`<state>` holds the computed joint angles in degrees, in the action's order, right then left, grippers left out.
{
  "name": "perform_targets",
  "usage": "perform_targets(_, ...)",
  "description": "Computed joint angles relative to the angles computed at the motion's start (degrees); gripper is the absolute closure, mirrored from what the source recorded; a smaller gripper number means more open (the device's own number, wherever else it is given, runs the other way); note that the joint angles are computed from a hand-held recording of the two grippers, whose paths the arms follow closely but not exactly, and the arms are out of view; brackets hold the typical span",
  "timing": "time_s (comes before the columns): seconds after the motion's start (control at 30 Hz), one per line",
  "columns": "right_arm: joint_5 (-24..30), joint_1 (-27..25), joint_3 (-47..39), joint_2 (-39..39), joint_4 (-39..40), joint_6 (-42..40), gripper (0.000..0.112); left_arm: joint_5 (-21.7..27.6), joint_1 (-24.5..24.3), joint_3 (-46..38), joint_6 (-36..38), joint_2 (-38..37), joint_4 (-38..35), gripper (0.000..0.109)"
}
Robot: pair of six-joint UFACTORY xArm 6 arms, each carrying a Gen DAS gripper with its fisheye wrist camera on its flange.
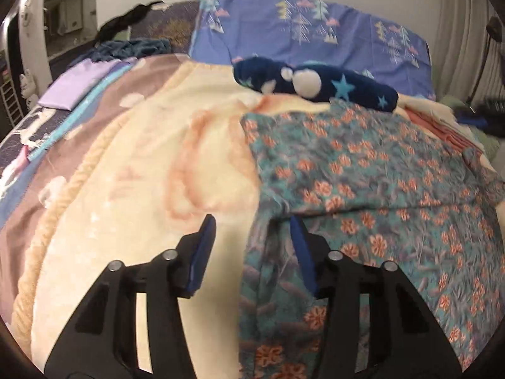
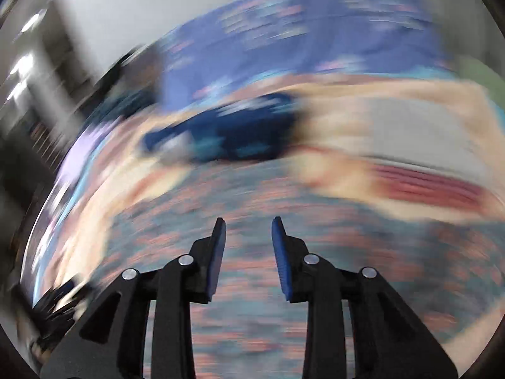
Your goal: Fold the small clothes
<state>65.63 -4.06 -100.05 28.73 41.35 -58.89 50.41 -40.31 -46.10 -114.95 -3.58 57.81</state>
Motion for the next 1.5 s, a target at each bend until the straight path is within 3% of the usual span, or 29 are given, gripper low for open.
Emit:
perform_targets(0.07,2.93,5.27,3.37,-2.65,-1.89,-3.11,0.08,-2.15,0.79,-0.4,0.41,1.43,-0.05,0.06)
perform_targets(0.17,-0.22,14.05,8.19,-4.96,-4.44,-4.13,0.078,-3.67,1.58,-0.78,0.34,2.86,0.27,0.06)
perform_targets(0.27,-2.3,21.19,7.81,-2.93,-6.71,-0.99,0.074,-4.34,2.23,-0.19,-2.32,2.57,1.56,0.06)
perform_targets(0.33,-4.55,24.31,7.85,-1.79,-8.61,0.64,0.063,-4.66,2.71,0.67,-4.72,1.88,2.84,0.06)
perform_targets(0.43,-9.4,29.03,7.35,1.28,-13.71,4.96,0.06,-6.67,3.73,2.47,-9.07,0.86,5.75,0.062)
perform_targets(0.47,-11.06,29.96,7.96,1.55,-14.39,5.98,0.064,-7.19,3.96,2.94,-10.7,0.69,6.91,0.073)
perform_targets(0.5,-12.39,30.63,8.3,1.92,-14.64,6.11,0.111,-7.88,4.21,3.5,-12.41,0.44,8.2,0.092)
perform_targets(0.57,-14.37,31.86,8.11,2.75,-15.04,6.17,0.111,-7.34,3.99,3.9,-13.55,0.37,7.81,0.1)
perform_targets(0.67,-14.73,32.08,6.4,3.7,-11.86,6.42,0.111,-4.53,2.98,4.17,-15.32,0.2,5.96,0.1)
perform_targets(0.77,-15.43,32.54,7.32,3.6,-8.57,3.15,0.11,-5.75,3.19,5.5,-18.21,-0.55,7.47,0.097)
perform_targets(0.8,-17.4,32.67,8.92,2.66,-8.13,2.05,0.105,-6.75,3.6,6.03,-19.08,-0.81,8.2,0.095)
perform_targets(0.83,-18.34,32.7,9.81,1.98,-8.54,1.82,0.089,-7.53,3.88,6.35,-19.76,-0.94,8.68,0.095)
perform_targets(0.9,-18.8,30.56,11.86,-0.62,-6.61,1.07,0.079,-8.18,4.04,6.79,-20.84,-1.3,9.61,0.093)
perform_targets(0.97,-18.41,26.43,15.42,-5.13,0.41,-4.46,0.079,-8.3,3.91,7.27,-21.72,-1.88,10.44,0.091)
perform_targets(1.07,-10.83,17.56,18.26,-10.63,4.64,-13.11,0.079,-8.25,3.23,8.92,-23.65,-4.14,11.67,0.089)
perform_targets(1.17,-9.16,8.17,20.99,-13.54,5.85,-18.67,0.079,-0.81,-0.96,9.32,-19.96,-7.77,8.09,0.089)
perform_targets(1.23,-4.45,1.67,17.32,-10.49,4.31,-16.01,0.079,3.9,-3.86,7.66,-16.98,-8.77,6.9,0.089)
perform_targets(1.3,1.12,-3.77,11.09,-4.55,2.49,-9.38,0.079,4.97,-4.25,3.64,-11.52,-7.57,6.39,0.089)
perform_targets(1.37,-2.88,-4.57,9.55,-0.97,-3.41,-2.29,0.079,4.38,-3.2,-2.79,-4.06,-2.92,5.31,0.089)
perform_targets(1.4,-6.36,-4.59,9.94,0.85,-5.44,0.53,0.091,2.98,-2.32,-5.62,-1.44,-0.43,5.38,0.089)
perform_targets(1.5,-7.08,-6.01,10.12,3.45,0.05,-0.94,0.093,-2.46,1.04,-14.95,5.24,9.96,3.19,0.082)
